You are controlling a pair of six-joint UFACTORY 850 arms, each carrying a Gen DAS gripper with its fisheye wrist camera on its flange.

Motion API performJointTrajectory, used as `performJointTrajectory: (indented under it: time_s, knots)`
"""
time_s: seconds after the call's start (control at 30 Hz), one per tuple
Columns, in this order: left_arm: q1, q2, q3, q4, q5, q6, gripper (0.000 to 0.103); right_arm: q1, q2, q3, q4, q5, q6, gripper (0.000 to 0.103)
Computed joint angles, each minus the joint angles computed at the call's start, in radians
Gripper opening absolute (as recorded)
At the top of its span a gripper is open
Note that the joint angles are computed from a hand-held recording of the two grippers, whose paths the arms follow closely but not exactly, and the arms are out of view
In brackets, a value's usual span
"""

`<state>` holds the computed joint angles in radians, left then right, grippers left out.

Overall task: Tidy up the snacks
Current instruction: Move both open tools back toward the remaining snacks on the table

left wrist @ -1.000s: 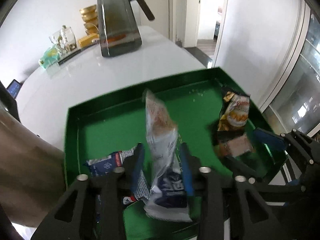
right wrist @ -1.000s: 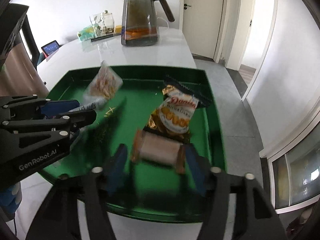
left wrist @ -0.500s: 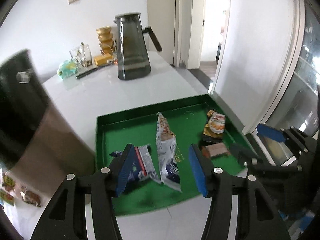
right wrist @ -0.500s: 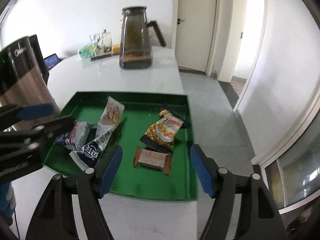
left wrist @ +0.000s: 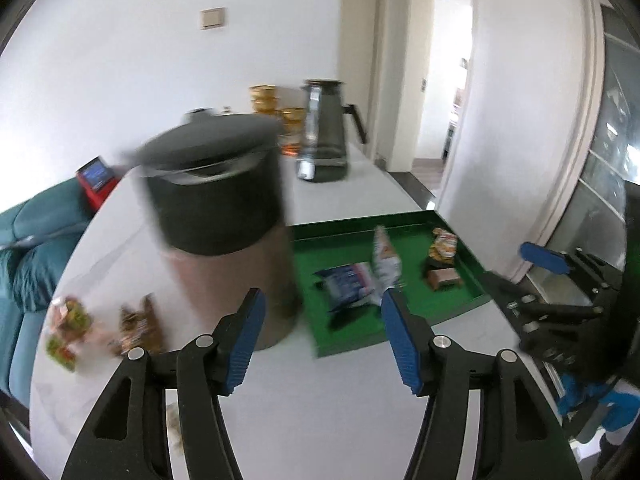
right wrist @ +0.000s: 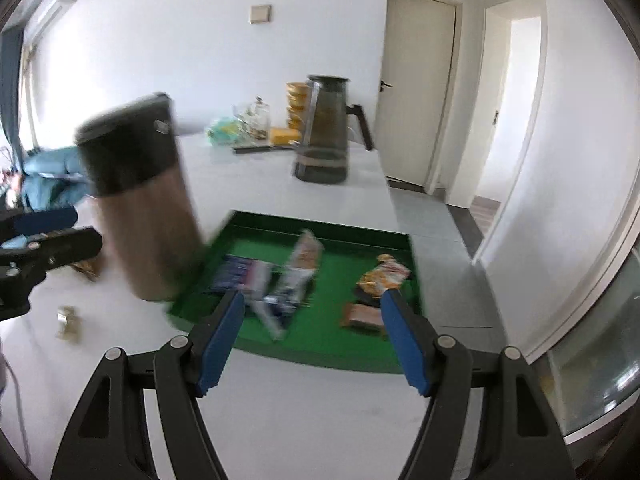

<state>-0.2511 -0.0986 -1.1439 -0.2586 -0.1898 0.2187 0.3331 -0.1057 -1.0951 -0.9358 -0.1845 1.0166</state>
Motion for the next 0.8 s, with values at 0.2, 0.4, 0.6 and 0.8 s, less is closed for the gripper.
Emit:
performJointTrajectory:
  time_s: [0.2,0.4,0.6,0.8]
  knots:
    - [0.176,0.084,0.078,-0.195,-0.051,0.237,0.055,0.119,0.023,-0.027,-0.034,-0.037,0.073,0.092]
    - [0.346,0.087,0.104,-0.261,-0.080,0.351,0.055,0.229,-0.031,-0.089,0.022,-0.078,0.028,0.092]
    - [0.475,0.049,0.119,-0.379,-0.117,0.497,0.055,0.311,-0.115,-0.150,0.127,-0.103,-0.037,0.092]
    - [0.539,-0.011,0.120,-0.419,-0.140,0.582,0.055,0.370,-0.213,-0.214,0.258,-0.120,-0.140,0.092]
